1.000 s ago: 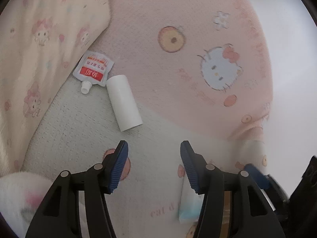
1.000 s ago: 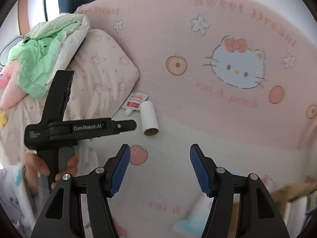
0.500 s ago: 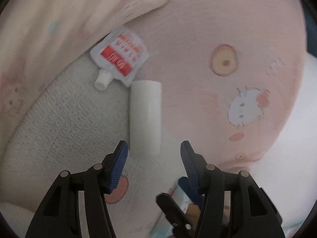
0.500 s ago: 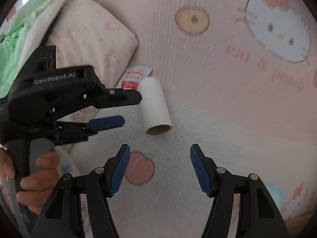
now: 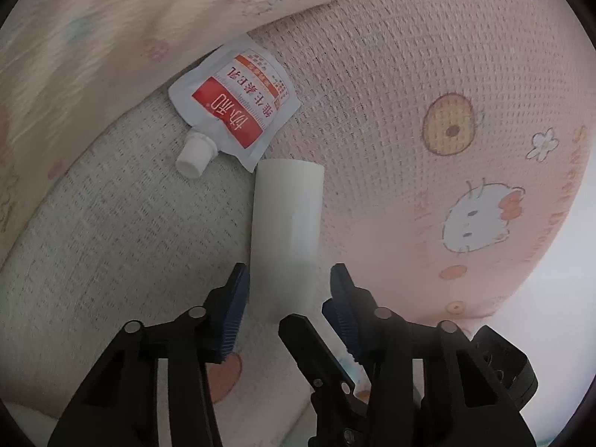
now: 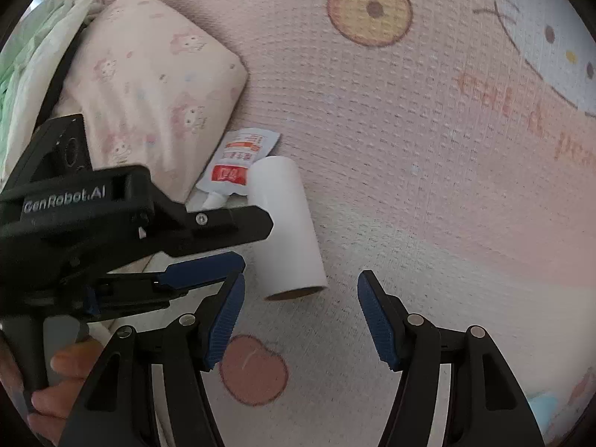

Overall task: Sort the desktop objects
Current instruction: 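Close the left gripper on the last white tube while the right gripper closes on it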

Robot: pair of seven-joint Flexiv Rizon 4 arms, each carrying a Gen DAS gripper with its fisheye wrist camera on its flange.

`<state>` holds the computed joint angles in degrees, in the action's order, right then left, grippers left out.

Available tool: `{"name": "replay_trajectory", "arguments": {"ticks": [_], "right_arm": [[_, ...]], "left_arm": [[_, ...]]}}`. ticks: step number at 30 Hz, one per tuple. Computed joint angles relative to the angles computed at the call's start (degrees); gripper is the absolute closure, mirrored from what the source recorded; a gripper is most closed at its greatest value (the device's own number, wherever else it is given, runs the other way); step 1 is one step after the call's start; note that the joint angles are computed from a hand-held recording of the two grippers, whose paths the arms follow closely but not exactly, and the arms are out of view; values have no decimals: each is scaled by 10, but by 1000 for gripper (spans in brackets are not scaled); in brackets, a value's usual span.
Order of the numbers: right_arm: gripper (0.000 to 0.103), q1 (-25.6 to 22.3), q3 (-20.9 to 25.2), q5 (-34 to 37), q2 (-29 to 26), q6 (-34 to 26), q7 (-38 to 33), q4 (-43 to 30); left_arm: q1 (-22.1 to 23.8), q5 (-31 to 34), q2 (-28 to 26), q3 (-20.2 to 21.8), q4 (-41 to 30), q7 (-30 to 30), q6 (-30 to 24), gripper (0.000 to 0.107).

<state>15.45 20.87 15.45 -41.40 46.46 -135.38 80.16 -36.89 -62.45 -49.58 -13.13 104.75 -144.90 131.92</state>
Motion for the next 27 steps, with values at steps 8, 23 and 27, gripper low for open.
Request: {"name": "replay_trajectory", "arguments": {"ticks": [8, 23, 27], "right_arm": [[42, -1, 5, 5, -19, -51, -9, -30], [62, -15, -4, 22, -16, -58, -30, -32], [62, -26, -10, 29, -4, -65, -21, -17]], "left_arm": [[16, 46, -12, -2, 8, -61, 9, 65], [17, 80, -17, 4, -26, -11, -48, 71], [-32, 24, -17, 47, -61, 59, -102, 71]]}}
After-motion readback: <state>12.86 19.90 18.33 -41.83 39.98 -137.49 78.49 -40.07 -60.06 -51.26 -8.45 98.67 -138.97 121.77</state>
